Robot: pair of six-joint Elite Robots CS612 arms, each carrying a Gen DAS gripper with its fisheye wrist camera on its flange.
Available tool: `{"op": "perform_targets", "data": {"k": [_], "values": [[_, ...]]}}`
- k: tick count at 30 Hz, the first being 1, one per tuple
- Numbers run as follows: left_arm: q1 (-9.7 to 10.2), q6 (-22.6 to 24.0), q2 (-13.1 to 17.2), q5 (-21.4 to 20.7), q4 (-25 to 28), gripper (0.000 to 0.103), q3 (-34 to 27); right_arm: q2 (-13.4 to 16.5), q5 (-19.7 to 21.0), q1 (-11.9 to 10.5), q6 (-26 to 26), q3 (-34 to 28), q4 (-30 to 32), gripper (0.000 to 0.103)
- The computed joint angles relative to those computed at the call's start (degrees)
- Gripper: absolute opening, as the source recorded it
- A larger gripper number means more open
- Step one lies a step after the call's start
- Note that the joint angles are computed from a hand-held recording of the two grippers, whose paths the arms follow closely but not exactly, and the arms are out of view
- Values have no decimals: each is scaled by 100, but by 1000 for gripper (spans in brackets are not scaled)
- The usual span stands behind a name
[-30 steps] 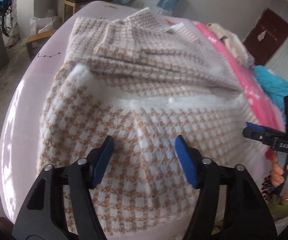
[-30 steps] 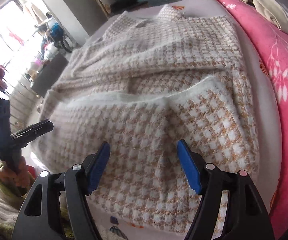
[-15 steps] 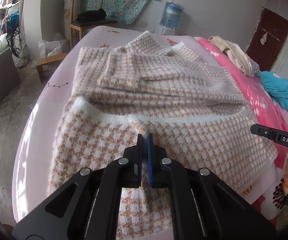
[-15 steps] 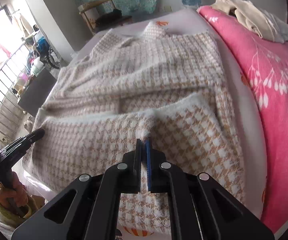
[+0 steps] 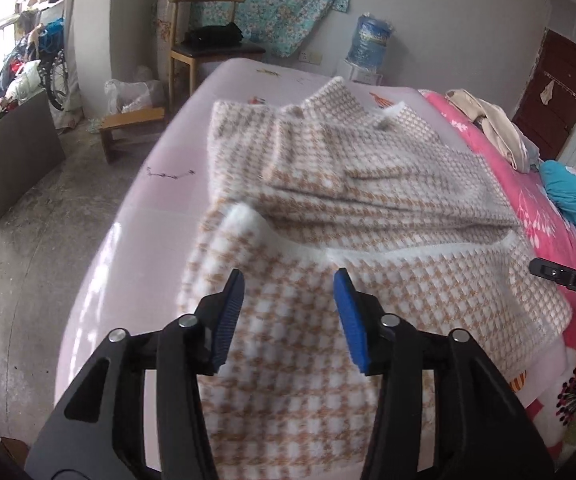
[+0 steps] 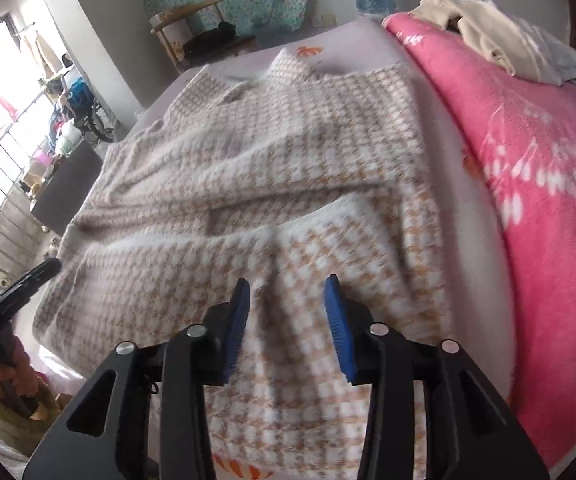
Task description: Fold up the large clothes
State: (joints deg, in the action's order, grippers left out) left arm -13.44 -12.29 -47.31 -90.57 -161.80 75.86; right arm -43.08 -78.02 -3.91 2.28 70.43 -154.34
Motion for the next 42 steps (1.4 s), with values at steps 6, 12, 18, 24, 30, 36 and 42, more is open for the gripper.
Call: {"op": "perform_targets", "data": {"k": [6, 12, 18, 24, 30, 36, 42], "values": [[108, -83, 141, 435, 556, 49, -255, 119, -741, 24, -193, -238, 233, 50], [147, -110, 183, 186, 440, 33, -222, 150, -930, 108, -490, -277, 485, 50], [100, -116, 179, 419, 127, 21, -111, 221, -912, 86, -271, -362, 596, 29], [47, 54, 1, 541, -541, 3, 94, -17, -1364, 196, -329, -36, -118, 7], [38, 211, 68, 572, -1002, 2, -168, -269, -1604, 177, -196, 184, -969, 7], [30, 184, 386, 675, -216, 2, -533, 128, -1780, 159, -171, -265, -272, 7], [36, 14, 338, 1215, -279, 0, -424, 245, -1872, 197, -199, -397, -235, 7]]}}
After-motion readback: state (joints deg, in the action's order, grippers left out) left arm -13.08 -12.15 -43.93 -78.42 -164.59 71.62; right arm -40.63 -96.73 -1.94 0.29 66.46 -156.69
